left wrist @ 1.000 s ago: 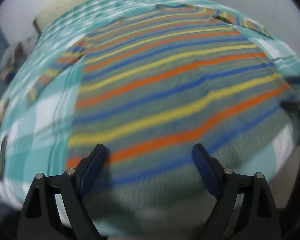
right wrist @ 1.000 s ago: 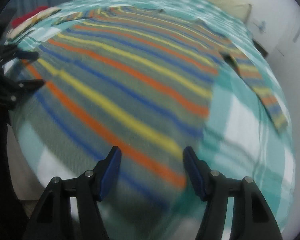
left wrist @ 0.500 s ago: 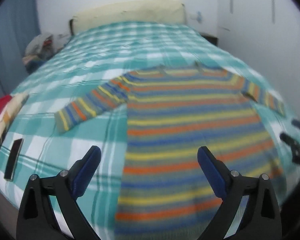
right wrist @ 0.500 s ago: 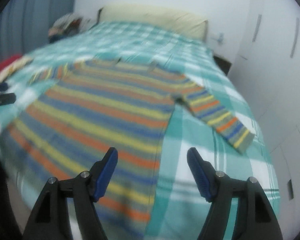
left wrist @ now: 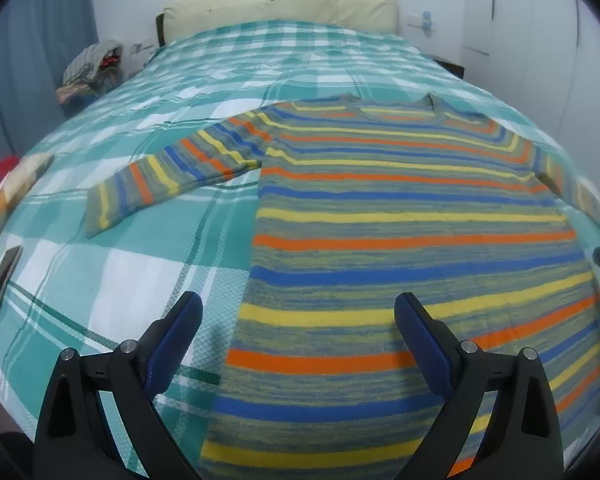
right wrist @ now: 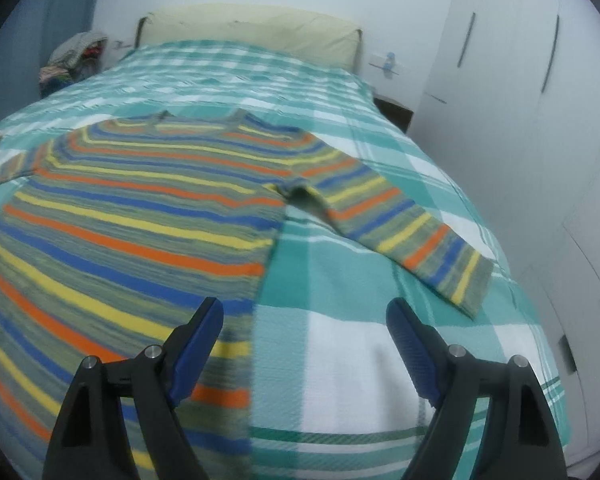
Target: Fold small clothes
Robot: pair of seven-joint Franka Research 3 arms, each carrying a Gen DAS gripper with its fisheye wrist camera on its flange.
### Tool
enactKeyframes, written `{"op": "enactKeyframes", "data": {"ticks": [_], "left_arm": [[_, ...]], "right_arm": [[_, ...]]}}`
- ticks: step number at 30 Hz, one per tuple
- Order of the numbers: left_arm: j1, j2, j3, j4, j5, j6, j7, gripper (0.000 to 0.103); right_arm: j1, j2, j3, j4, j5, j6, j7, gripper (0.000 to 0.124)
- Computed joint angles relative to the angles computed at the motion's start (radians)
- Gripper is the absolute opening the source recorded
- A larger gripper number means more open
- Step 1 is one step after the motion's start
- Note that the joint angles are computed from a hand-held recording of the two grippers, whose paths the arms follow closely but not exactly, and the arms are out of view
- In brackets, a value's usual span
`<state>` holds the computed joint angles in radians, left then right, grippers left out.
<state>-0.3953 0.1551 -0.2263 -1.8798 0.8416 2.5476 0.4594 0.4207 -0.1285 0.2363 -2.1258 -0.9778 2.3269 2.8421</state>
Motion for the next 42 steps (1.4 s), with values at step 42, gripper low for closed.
{"op": "enactKeyframes", "data": {"ticks": [42], "left_arm": [[0.010,-0.026,-0.008,-0.020,0.014,-0.018,-0.043,0.097]], "right_arm": [[0.004,-0.011,0.008,-0.015,0.021,-0.078,0.004,0.083]]}}
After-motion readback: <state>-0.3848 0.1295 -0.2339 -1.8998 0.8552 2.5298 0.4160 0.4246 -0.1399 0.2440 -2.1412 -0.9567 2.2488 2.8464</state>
